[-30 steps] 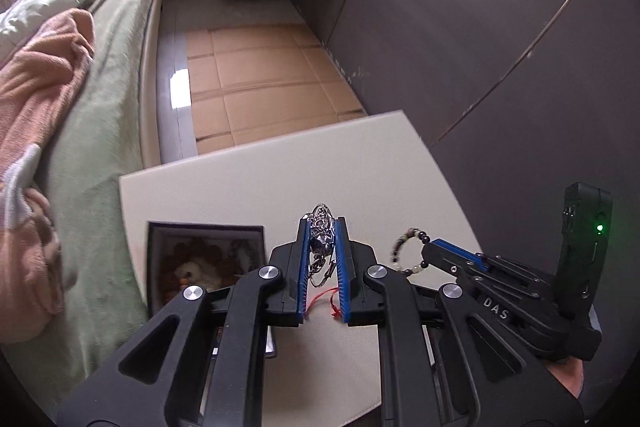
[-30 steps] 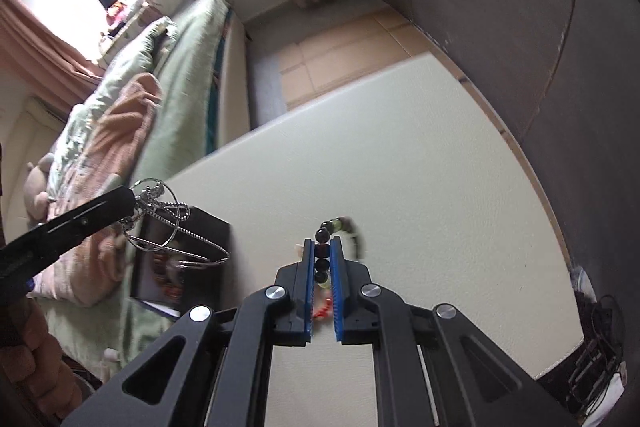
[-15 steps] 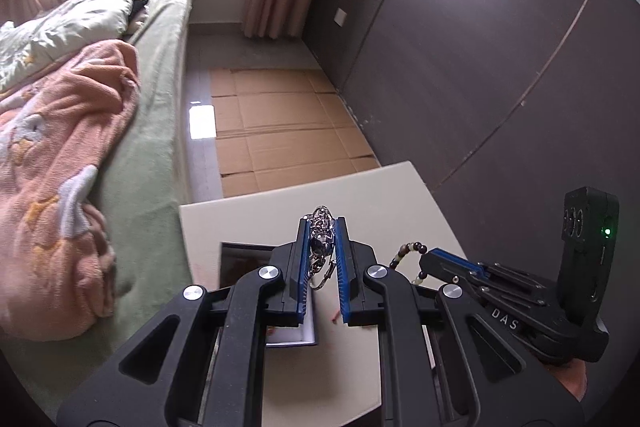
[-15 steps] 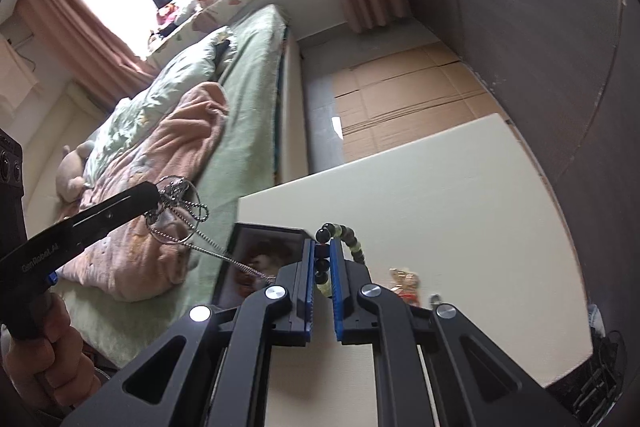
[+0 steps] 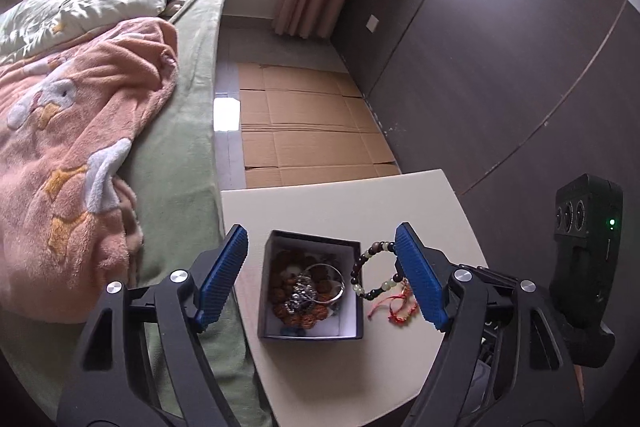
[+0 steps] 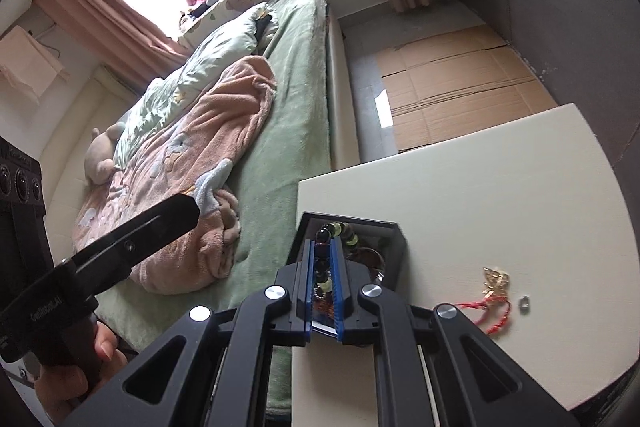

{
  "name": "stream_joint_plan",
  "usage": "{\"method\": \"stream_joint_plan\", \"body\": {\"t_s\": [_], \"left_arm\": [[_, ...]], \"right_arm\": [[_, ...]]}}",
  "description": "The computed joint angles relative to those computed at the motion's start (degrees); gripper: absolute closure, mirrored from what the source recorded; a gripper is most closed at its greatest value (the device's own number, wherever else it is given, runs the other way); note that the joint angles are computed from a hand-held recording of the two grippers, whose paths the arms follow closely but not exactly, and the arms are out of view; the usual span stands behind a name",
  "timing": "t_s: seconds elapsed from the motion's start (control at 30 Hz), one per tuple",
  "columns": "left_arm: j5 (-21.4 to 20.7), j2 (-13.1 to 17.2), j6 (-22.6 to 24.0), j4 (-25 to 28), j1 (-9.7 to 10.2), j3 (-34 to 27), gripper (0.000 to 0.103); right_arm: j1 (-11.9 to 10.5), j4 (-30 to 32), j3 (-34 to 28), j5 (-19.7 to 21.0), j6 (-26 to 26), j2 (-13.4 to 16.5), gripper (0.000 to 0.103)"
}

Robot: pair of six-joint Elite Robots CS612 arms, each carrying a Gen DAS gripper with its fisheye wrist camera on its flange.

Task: Organize jewelry
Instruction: 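Drop the pendant into the box with the left gripper while the right drops the bead bracelet in, then grasp the red string bracelet with the left gripper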

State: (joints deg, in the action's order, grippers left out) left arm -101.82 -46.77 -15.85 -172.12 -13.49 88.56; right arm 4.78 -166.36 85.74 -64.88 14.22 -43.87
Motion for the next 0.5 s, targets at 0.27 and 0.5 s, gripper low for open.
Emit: {"method": "stream_joint_plan", "body": {"t_s": [0.27,0.5], "left_arm": [[-0.28,0.58,-1.07,-0.50,0.01,0.34,0.020],[-2.67,1.37,1.06,0.71,-1.70,0.08,0.020]], "right_arm": [[-1.45,-1.80,2.65,-2.57,1.92,-0.77,0.045],[-4.20,-1.70,6.67,-5.49,3.40,-1.82,0.046]]}}
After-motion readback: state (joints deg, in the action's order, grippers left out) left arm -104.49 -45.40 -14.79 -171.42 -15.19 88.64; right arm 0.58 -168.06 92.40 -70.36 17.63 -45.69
